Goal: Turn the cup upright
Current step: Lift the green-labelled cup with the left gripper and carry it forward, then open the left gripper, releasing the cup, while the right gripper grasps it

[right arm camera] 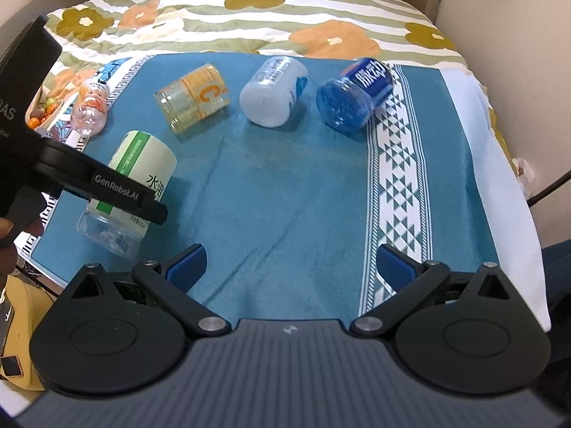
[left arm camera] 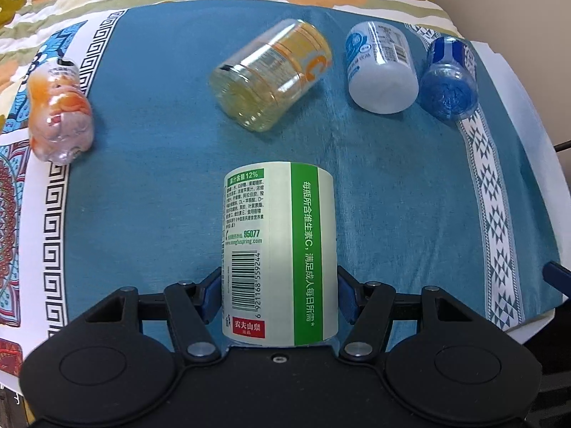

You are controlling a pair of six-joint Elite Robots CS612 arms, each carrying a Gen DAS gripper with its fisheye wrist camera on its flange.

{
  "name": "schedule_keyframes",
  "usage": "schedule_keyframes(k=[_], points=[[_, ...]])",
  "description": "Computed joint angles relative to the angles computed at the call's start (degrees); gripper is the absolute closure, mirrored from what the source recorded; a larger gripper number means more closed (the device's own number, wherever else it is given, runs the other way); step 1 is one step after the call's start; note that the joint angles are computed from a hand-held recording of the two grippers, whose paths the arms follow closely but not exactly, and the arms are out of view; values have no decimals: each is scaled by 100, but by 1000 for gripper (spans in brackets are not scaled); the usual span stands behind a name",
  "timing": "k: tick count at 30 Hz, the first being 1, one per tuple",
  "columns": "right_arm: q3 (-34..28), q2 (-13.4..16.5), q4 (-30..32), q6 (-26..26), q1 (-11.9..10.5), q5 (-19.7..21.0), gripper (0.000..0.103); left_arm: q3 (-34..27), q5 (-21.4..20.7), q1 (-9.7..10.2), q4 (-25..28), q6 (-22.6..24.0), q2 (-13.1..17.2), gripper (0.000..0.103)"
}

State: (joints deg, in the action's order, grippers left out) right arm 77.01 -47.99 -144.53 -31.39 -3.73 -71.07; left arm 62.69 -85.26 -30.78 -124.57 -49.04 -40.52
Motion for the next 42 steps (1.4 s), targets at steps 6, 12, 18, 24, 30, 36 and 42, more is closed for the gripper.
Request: schedule_keyframes(k=[6, 12, 18, 24, 30, 36, 42], points=[[3, 19, 53, -19, -53, -35, 0, -152, 72, -13, 116, -41, 125, 36], [-10, 36, 99, -8, -66, -40, 0, -247, 139, -33, 191, 25, 186, 34], [-18, 38, 98, 5, -55, -31, 0, -277, 384, -76, 233, 205, 183, 12], [-24, 41, 103, 8, -51, -34, 0, -244, 364, -57, 175, 222, 154, 12], [-45, 45, 102, 18, -20, -33, 0, -175, 327, -54, 86, 237, 92, 12], [-54, 16, 77, 14, 0, -7, 0, -46, 361, -79, -52, 202, -59, 11], [-185, -23, 191, 0, -2, 89, 0, 288, 426, -133, -379, 86, -385, 8]])
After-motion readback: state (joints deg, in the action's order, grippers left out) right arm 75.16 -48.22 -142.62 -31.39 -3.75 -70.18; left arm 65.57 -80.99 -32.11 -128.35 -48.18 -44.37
